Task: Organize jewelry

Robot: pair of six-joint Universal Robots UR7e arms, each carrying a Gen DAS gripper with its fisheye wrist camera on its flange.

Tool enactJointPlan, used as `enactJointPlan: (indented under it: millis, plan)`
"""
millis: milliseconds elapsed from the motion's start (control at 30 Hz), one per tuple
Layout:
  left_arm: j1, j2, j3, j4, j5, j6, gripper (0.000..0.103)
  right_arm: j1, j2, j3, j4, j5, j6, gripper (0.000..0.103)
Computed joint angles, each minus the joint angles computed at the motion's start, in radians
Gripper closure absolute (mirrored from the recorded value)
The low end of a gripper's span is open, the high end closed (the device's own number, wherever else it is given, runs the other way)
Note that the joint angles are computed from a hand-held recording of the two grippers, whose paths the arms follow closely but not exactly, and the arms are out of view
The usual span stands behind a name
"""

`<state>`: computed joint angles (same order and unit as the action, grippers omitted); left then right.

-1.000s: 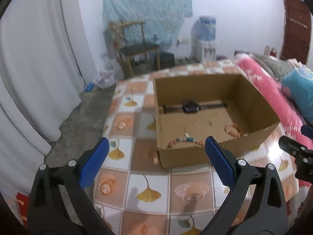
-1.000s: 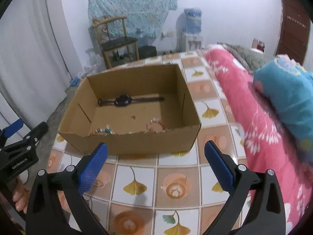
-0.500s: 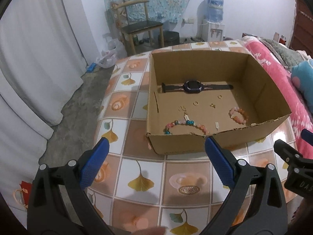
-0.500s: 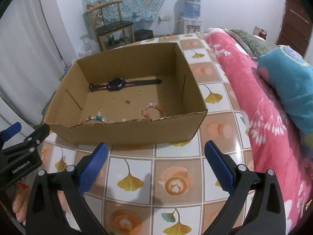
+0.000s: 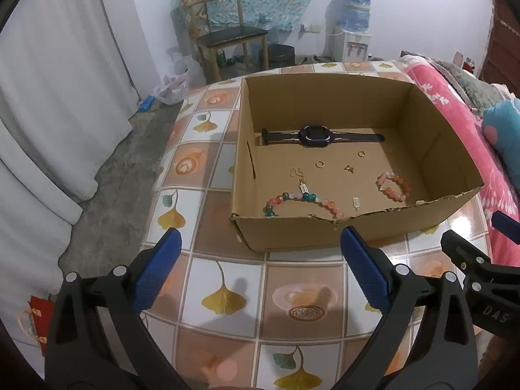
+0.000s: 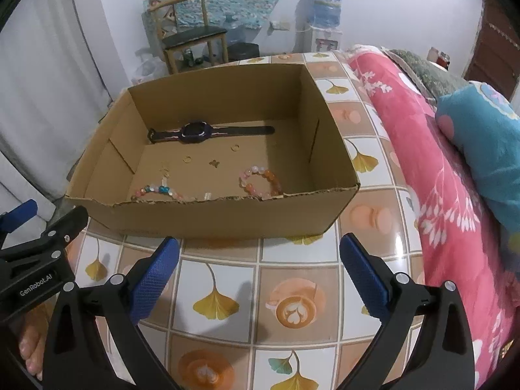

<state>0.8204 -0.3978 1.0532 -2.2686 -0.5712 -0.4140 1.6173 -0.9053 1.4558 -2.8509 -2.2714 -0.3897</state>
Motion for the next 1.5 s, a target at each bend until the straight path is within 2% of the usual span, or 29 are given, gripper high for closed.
enactJointPlan:
  millis: [267, 1500]
  plan:
    - [0.003, -0.01, 0.013, -0.013, -0.013, -0.021, 0.008, 0.008, 0.01, -0.013, -0.007, -0.007, -0.019, 0.007]
    - [0.005, -0.02, 0.027, -0.029, -0.022, -0.024, 0.008, 0.012, 0.012, -0.014, -0.007, -0.015, -0.007, 0.007]
